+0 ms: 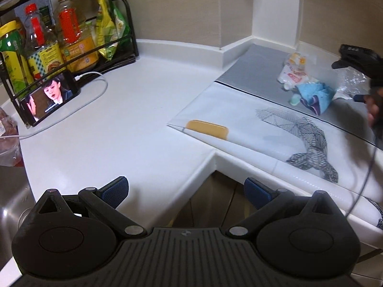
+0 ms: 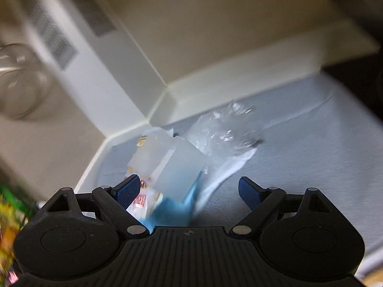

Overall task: Collect trash
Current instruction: 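Grasp the blue glove with the left tool while the right tool grasps the white plastic tray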

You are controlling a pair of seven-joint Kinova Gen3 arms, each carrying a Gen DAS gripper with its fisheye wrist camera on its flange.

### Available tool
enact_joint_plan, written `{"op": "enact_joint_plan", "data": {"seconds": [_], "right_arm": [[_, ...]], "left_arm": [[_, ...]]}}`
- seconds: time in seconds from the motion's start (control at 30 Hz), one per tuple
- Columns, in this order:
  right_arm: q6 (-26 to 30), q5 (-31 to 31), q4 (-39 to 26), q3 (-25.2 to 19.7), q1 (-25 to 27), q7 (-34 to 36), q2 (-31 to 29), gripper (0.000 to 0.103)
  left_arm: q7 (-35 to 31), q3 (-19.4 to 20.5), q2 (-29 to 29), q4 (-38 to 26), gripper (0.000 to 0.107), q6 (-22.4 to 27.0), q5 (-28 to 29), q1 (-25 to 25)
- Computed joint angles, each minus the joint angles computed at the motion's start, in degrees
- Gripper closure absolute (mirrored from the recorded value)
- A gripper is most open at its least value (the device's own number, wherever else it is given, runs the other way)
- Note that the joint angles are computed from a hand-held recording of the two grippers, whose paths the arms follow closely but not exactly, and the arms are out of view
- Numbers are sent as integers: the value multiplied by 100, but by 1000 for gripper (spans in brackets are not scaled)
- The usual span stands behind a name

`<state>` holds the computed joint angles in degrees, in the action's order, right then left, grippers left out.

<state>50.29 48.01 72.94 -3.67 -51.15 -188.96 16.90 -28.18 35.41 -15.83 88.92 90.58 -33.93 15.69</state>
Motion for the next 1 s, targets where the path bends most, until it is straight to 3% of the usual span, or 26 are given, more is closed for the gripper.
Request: {"op": "enact_joint_plan", "data": {"seconds": [0.07, 0.1, 0.13, 0.17, 0.23, 0.37, 0.47, 0.57, 0.67, 0.73, 0.8, 0.87, 0.9, 0.93, 1.0], "right_arm": [[169, -282, -321, 14, 102, 306, 222, 24], [172, -372, -330, 13, 144, 355, 236, 56], [173, -380, -259, -30, 183, 336, 199, 76], [233, -295, -167, 14, 115, 224, 140, 80], [176, 115, 281, 116, -89, -168, -84, 100], [-49, 686, 1342, -31, -146, -1100, -772, 99], [347, 1134, 1798, -295, -198, -1437, -1080, 100], [937, 1291, 1976, -609, -203, -1338, -1212, 100], [1193, 1239, 2045, -937, -54, -1124, -1234, 99], [1199, 1172, 2112, -890, -96, -1057, -1286, 96], [843, 1161, 2311, -956, 112, -1190, -1413, 94], [377, 1069, 2438, -1183, 547, -1433, -1545, 74], [162, 1030, 2456, -1196, 678, -1511, -1561, 52], [40, 1055, 2436, -1204, 760, -1507, -1529, 40], [-5, 1139, 2296, -1236, 819, -1357, -1386, 39]], "left_arm": [[-44, -34, -21, -1, 5, 18, -36, -8], [-71, -51, -34, -5, 5, 6, -57, -14], [-89, -54, -42, -10, 5, -8, -78, -26], [-109, -54, -42, -23, 5, -35, -104, -41], [-128, -43, -10, -56, 5, -129, -148, -68], [-170, 118, 229, -179, 5, -318, -384, 13], [-125, 215, 530, -281, 5, -571, -744, 238], [-189, 206, 932, -517, 5, -825, -1060, 472], [-438, 20, 1324, -745, 5, -1315, -1273, 682], [-698, -97, 1678, -979, 5, -1513, -1458, 815], [-981, -238, 2009, -1195, 5, -1730, -1609, 921], [-1298, -388, 2307, -1462, 5, -1851, -1534, 977], [-1386, -461, 2438, -1592, 5, -1880, -1465, 1003], [-1491, -538, 2564, -1716, 5, -1924, -1364, 1003], [-1543, -691, 2764, -1868, 5, -1956, -1350, 1097]]}}
